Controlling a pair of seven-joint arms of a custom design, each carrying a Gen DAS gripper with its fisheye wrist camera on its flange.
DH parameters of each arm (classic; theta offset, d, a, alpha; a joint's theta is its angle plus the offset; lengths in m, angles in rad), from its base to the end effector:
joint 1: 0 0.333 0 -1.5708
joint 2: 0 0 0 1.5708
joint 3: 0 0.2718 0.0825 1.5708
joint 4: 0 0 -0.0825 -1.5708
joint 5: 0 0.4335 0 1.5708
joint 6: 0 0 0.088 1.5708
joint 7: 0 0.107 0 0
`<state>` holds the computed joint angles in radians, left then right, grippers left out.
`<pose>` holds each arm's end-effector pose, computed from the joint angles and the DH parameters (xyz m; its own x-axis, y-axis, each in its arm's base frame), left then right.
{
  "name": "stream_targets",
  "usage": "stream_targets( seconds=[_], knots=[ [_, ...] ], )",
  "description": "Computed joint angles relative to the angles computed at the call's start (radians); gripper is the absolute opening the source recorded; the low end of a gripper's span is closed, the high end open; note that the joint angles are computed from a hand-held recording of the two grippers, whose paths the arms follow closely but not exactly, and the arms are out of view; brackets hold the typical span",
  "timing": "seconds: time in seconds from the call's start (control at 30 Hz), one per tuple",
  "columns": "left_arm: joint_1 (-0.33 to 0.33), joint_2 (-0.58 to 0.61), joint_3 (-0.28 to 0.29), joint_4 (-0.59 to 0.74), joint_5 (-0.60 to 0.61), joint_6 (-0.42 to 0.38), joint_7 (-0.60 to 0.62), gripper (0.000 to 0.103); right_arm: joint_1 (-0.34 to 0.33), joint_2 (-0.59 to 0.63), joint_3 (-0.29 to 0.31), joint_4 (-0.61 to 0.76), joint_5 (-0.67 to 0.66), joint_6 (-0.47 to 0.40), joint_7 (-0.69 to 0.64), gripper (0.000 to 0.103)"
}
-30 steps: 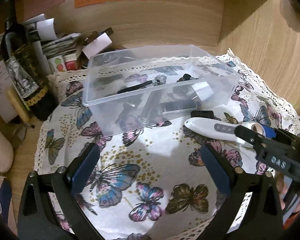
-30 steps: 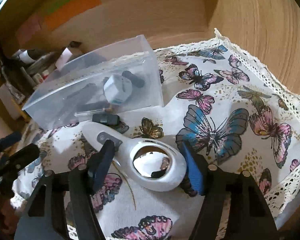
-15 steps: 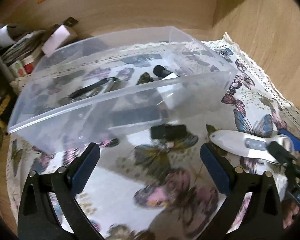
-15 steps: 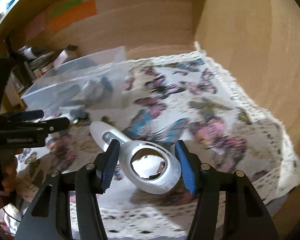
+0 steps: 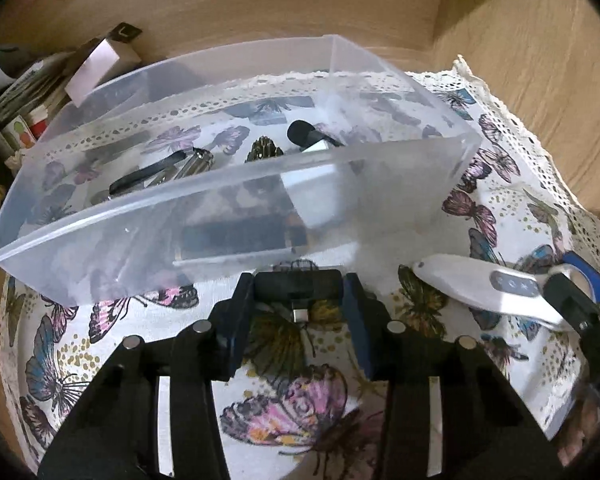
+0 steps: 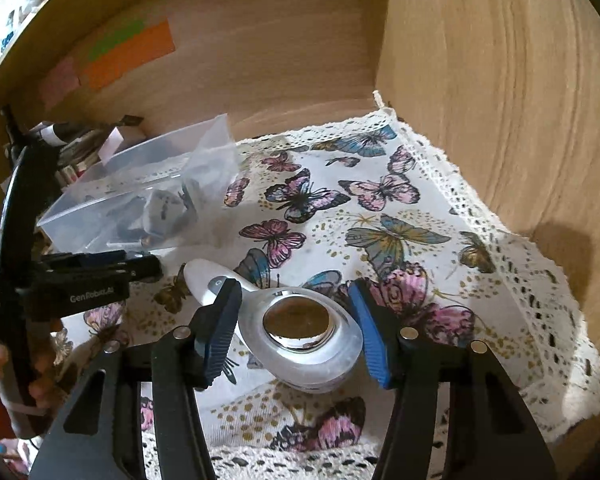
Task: Organize rigid objects
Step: 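Grasp the small black connector with the left tool while the right tool lifts the device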
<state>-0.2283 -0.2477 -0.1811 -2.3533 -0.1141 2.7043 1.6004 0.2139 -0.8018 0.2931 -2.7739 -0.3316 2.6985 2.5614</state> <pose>0.5163 -0.2209 0.4257 -0.3614 -0.9317 0.0372 -0.7793 0.2799 -0.5607 0.3798 0.2095 0.4504 -0.1649 -0.9706 -0.1754 -0.6756 0.2407 -0.6968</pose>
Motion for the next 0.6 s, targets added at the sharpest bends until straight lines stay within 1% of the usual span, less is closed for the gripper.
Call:
stream_targets(
  seconds=[0.17, 0.2, 0.23, 0.27, 0.3, 0.33, 0.37, 0.4, 0.43, 0.5, 0.53, 0.57, 0.6],
  knots=[
    [-0.028, -0.071, 0.046, -0.064, -0.094, 0.002, 0.108, 0.043, 0.019, 0.028, -0.017, 0.014, 0.018, 0.042, -0.017, 0.051],
    [-0.032, -0.096, 0.056, -0.087, -0.11, 0.011, 0.129, 0.043, 0.023, 0.038, -0.018, 0.023, 0.022, 0.052, -0.023, 0.046],
    [-0.031, -0.116, 0.058, -0.105, -0.116, 0.019, 0.137, 0.043, 0.021, 0.039, -0.013, 0.026, 0.021, 0.064, -0.024, 0.04],
    [-0.033, -0.137, 0.065, -0.122, -0.125, 0.026, 0.15, 0.043, 0.036, 0.049, -0.027, 0.033, 0.03, 0.081, -0.044, 0.024],
    [-0.037, -0.159, 0.075, -0.139, -0.137, 0.032, 0.165, 0.043, 0.054, 0.063, -0.045, 0.042, 0.048, 0.096, -0.073, 0.0],
    [-0.038, -0.182, 0.084, -0.156, -0.148, 0.037, 0.175, 0.043, 0.045, 0.083, -0.029, 0.072, 0.042, 0.069, -0.078, 0.004],
    [-0.039, -0.194, 0.091, -0.165, -0.156, 0.04, 0.182, 0.043, 0.013, 0.096, 0.013, 0.097, 0.016, 0.042, -0.062, 0.004],
    [-0.038, -0.21, 0.097, -0.178, -0.16, 0.047, 0.189, 0.043, 0.007, 0.11, 0.023, 0.114, 0.005, 0.019, -0.062, 0.004],
    [-0.035, -0.225, 0.099, -0.191, -0.16, 0.057, 0.193, 0.043, 0.01, 0.125, 0.026, 0.128, 0.003, -0.001, -0.058, 0.004],
    [-0.039, -0.255, 0.113, -0.218, -0.166, 0.073, 0.214, 0.043, 0.028, 0.118, 0.012, 0.117, 0.011, 0.006, -0.045, 0.005],
    [-0.042, -0.263, 0.119, -0.226, -0.169, 0.075, 0.223, 0.043, 0.021, 0.107, 0.026, 0.114, 0.002, -0.005, -0.023, 0.007],
    [-0.055, -0.272, 0.135, -0.234, -0.18, 0.075, 0.247, 0.043, 0.005, 0.094, 0.053, 0.116, -0.015, -0.034, 0.012, 0.013],
    [-0.065, -0.277, 0.146, -0.239, -0.191, 0.073, 0.267, 0.043, 0.004, 0.081, 0.059, 0.112, -0.026, -0.046, 0.031, 0.026]
  ],
)
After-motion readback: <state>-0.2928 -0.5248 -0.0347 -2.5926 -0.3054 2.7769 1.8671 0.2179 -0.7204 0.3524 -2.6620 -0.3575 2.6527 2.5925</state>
